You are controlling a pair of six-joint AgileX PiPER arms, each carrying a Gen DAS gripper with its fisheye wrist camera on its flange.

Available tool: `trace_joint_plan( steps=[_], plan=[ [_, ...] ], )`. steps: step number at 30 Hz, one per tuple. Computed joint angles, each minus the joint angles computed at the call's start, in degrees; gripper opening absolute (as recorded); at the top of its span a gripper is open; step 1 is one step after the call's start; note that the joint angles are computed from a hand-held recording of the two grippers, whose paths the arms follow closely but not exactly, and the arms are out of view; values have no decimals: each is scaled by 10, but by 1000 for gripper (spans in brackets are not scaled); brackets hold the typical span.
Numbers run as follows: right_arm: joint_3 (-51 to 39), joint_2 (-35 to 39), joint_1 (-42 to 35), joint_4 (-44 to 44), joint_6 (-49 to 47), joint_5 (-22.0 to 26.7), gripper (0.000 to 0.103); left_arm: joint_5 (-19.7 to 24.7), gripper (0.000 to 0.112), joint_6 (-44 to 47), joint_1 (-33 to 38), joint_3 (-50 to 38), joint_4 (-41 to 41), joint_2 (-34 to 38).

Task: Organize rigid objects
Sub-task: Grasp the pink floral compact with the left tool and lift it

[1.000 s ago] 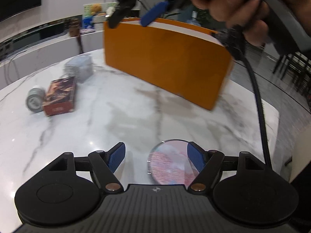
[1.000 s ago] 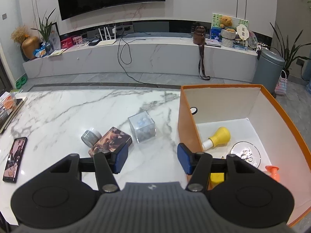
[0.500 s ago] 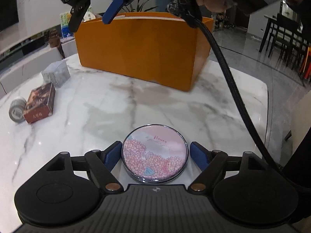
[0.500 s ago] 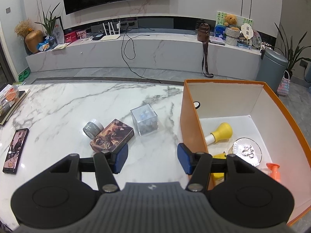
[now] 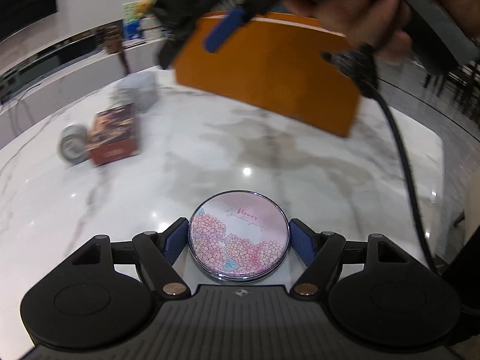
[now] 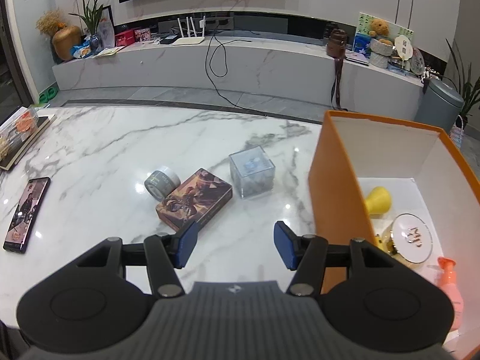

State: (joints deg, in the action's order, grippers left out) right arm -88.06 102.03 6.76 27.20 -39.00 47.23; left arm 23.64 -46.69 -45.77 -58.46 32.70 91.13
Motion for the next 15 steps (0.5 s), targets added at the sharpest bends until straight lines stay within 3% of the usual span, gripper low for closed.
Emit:
trace_joint_plan(
  steps=[10, 15],
  plan=[
    [-27, 44, 40, -30, 43, -19, 57, 18, 84, 16, 84, 32, -23, -40],
    [-38, 67, 69, -48, 88, -46, 67, 7, 84, 28, 110, 51, -26, -55]
  ],
)
